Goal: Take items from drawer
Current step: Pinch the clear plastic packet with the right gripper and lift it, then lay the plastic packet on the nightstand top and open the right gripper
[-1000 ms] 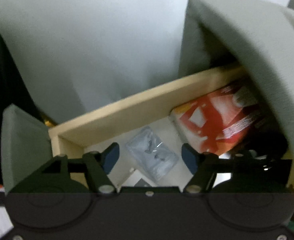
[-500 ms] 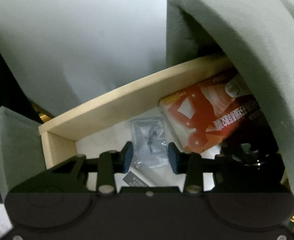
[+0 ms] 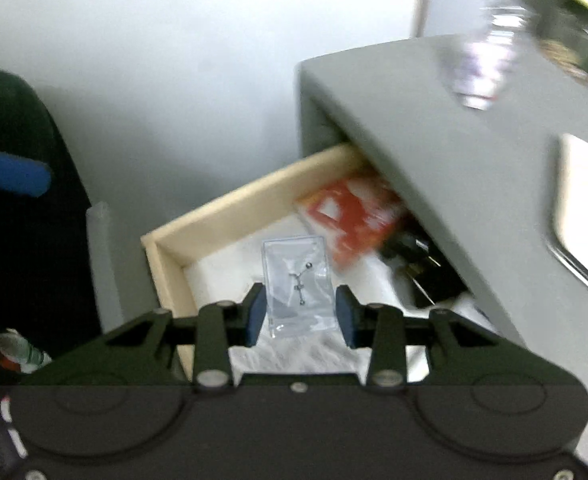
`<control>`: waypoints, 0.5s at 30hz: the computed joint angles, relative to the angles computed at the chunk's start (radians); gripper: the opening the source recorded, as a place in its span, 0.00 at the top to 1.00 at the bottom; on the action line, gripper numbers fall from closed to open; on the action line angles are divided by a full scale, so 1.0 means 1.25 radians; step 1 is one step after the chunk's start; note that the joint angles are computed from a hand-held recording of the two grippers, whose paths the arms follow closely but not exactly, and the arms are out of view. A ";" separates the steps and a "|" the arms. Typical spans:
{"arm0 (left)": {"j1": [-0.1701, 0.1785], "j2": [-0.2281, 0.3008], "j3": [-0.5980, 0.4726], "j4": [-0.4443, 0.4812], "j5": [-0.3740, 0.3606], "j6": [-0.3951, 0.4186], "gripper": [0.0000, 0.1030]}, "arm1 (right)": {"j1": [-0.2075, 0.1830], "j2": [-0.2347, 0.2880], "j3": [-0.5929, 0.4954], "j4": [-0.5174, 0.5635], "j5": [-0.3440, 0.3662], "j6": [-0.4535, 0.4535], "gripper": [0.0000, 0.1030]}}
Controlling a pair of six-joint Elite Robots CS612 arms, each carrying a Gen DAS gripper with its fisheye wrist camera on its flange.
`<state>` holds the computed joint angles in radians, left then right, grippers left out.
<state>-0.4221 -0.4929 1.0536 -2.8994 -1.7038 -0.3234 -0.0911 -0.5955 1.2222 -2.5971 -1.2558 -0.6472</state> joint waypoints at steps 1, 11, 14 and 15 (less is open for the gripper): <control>-0.001 0.000 0.000 0.001 0.003 0.005 0.00 | -0.011 -0.026 0.044 -0.052 -0.007 0.022 0.64; -0.022 -0.002 0.005 0.010 0.069 0.085 0.00 | -0.073 -0.111 0.164 -0.231 -0.151 0.187 0.64; -0.034 0.001 -0.007 0.055 0.081 0.114 0.00 | -0.082 -0.083 0.134 -0.212 -0.178 0.214 0.62; -0.041 0.002 -0.012 0.080 0.087 0.127 0.00 | -0.084 -0.074 0.126 -0.205 -0.173 0.217 0.62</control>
<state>-0.4727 -0.4900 1.0390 -2.7999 -1.5949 -0.1652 -0.1961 -0.6882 1.3802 -2.8533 -1.4723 -0.3757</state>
